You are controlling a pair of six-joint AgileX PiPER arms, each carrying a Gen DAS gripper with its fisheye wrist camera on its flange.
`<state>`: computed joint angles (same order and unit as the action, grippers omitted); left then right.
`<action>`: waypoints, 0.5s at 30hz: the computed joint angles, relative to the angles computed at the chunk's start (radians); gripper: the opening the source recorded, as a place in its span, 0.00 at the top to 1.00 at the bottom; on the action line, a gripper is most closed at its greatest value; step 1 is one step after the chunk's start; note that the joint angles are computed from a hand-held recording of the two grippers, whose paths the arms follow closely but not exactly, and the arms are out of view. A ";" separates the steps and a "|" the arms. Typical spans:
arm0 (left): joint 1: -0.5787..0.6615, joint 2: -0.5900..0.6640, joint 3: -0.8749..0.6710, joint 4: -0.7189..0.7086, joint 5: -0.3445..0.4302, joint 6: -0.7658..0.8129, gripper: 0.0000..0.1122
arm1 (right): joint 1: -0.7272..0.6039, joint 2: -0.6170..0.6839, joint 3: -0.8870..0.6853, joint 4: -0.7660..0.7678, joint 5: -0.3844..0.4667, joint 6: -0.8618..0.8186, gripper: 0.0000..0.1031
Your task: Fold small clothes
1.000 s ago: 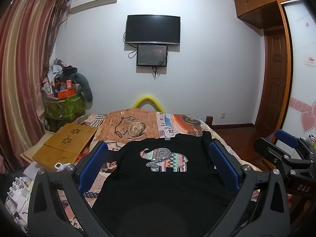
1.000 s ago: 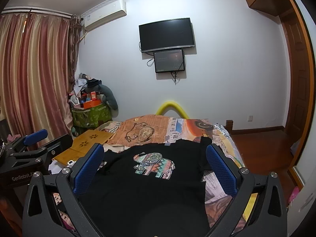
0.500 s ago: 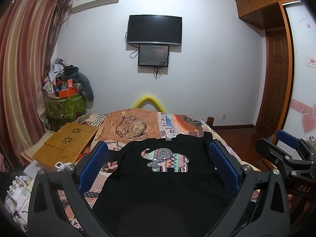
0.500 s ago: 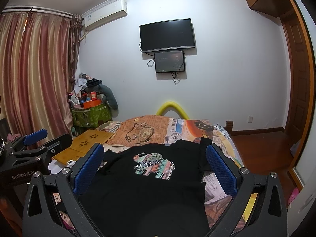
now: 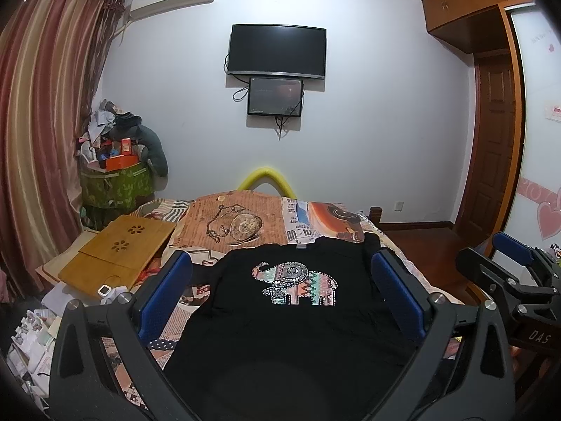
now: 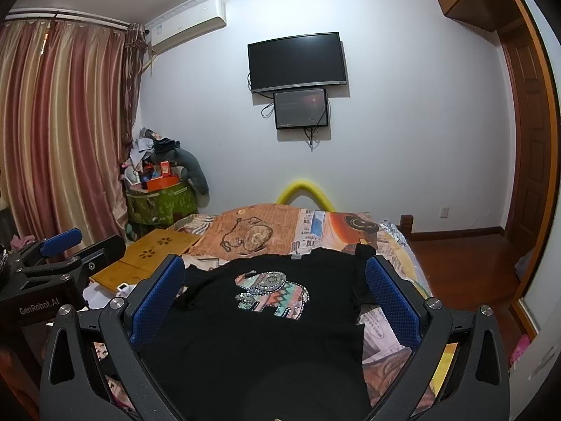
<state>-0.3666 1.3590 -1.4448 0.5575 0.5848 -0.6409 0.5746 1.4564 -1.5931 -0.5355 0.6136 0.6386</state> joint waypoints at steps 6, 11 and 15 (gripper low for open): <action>0.037 0.065 -0.061 -0.086 0.001 0.079 0.08 | -0.021 0.026 -0.009 0.020 -0.005 -0.022 0.01; 0.084 0.179 -0.166 -0.127 0.000 0.123 0.08 | -0.070 0.095 -0.061 0.057 -0.007 -0.073 0.01; 0.140 0.335 -0.338 -0.215 0.047 0.221 0.08 | -0.124 0.182 -0.140 0.079 0.002 -0.125 0.01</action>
<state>-0.2268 1.6944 -1.7833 0.3425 0.6318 -0.4196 0.4504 1.6383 -1.7332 -0.4565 0.6152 0.5137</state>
